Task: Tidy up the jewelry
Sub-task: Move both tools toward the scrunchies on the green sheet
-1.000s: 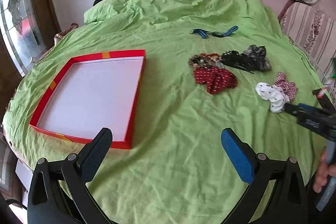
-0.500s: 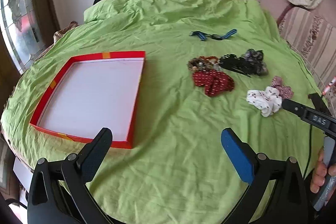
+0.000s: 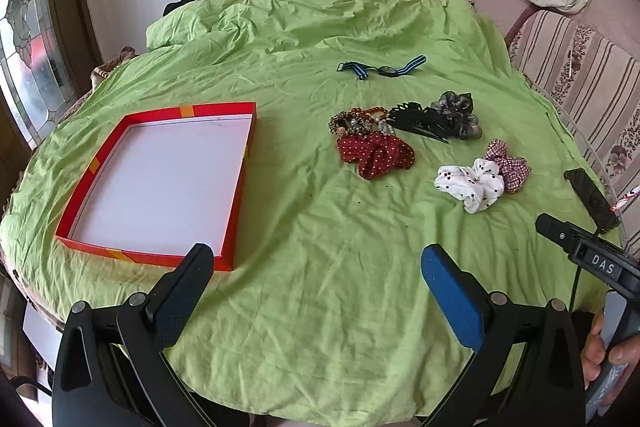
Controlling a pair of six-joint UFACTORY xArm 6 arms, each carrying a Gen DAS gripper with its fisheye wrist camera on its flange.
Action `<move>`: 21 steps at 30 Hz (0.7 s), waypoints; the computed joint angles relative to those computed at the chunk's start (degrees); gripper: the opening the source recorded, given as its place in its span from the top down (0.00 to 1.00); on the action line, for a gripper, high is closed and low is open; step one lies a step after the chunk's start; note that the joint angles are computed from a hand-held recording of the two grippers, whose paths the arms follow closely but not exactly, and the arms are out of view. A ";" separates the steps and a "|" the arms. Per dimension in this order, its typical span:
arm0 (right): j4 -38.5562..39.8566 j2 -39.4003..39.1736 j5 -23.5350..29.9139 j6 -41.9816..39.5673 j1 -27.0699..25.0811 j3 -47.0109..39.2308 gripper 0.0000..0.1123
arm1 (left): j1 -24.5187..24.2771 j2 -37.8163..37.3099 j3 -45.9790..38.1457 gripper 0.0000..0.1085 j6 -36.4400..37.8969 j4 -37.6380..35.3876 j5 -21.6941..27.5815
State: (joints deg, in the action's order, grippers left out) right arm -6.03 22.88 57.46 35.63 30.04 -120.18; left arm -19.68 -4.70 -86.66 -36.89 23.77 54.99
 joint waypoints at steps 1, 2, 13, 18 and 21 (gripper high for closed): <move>-0.57 0.17 0.12 0.21 0.31 -0.27 0.32 | -0.02 0.06 -0.14 0.05 0.13 -0.22 0.04; -1.19 0.58 0.58 0.31 0.54 -1.05 0.32 | -0.06 0.13 -0.23 0.05 0.24 -0.34 0.08; -3.76 2.05 1.21 0.19 1.39 -2.20 0.32 | -0.11 2.69 -2.09 0.05 2.25 -1.78 1.01; -3.99 1.98 0.76 0.45 1.11 -1.47 0.32 | 0.05 3.64 -2.62 0.05 3.29 -2.18 1.21; -3.54 2.14 0.54 0.29 0.83 -1.35 0.32 | 0.58 4.65 -3.71 0.09 5.03 -3.52 1.22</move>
